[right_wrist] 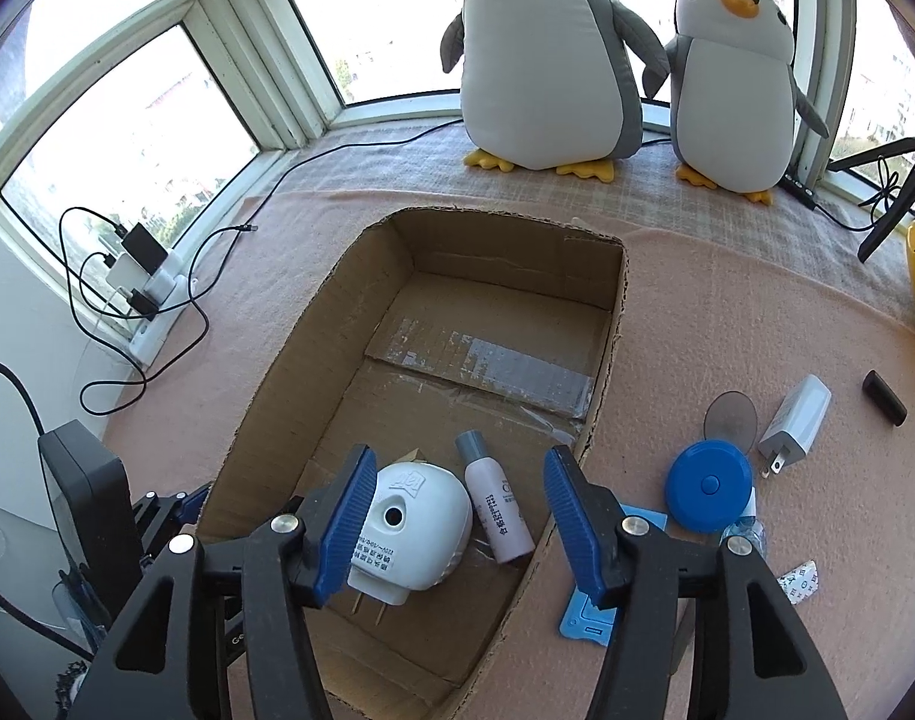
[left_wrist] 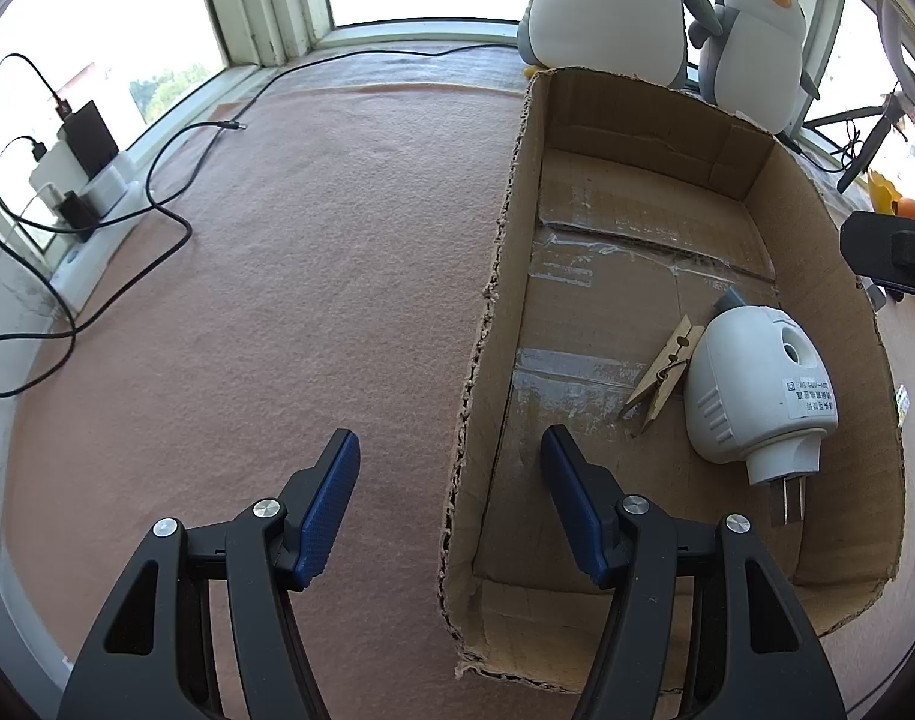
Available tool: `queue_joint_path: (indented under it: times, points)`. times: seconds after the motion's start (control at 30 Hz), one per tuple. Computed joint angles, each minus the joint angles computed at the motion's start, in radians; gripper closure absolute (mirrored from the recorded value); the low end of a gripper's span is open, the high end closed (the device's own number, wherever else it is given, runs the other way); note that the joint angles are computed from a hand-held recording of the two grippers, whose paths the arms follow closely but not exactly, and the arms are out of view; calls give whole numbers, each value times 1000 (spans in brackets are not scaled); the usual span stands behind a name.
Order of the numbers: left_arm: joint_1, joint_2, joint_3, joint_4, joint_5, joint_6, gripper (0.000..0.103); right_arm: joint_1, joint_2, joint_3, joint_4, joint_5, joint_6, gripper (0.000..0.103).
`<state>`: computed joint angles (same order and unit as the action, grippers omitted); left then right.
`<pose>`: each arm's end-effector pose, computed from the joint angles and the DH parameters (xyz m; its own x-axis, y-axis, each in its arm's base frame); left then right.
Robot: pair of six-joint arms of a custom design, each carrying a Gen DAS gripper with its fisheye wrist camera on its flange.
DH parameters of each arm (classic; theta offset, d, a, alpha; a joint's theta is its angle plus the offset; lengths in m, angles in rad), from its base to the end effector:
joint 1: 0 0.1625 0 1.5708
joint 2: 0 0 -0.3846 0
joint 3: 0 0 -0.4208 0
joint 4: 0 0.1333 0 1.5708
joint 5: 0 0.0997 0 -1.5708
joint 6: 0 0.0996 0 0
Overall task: Organize rigid objects
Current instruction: 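Carry the lotion bottle with the right gripper into the box and release, then move the right gripper to the patterned lighter on the table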
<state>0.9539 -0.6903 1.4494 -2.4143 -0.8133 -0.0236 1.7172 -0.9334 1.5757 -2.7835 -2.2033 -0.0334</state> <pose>-0.2446 -0.6936 0.0541 -0.6396 0.3538 -0.6825 0.5615 0.8214 -0.1004 0.1747 -0.6748 0.2057 -0.8399 0.1702 0.5153 -0.1509 0.8388 -0.5231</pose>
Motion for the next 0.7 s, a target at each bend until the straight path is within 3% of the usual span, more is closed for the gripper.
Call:
queue_joint_path:
  times: [0.37,0.7]
  points:
    - [-2,0,2,-1,5,5,40,-11,-54,47,-41,33,26,49]
    - [2,-4,4,-8,-5,13,40,-21,-144,124,-110,-36,24,49]
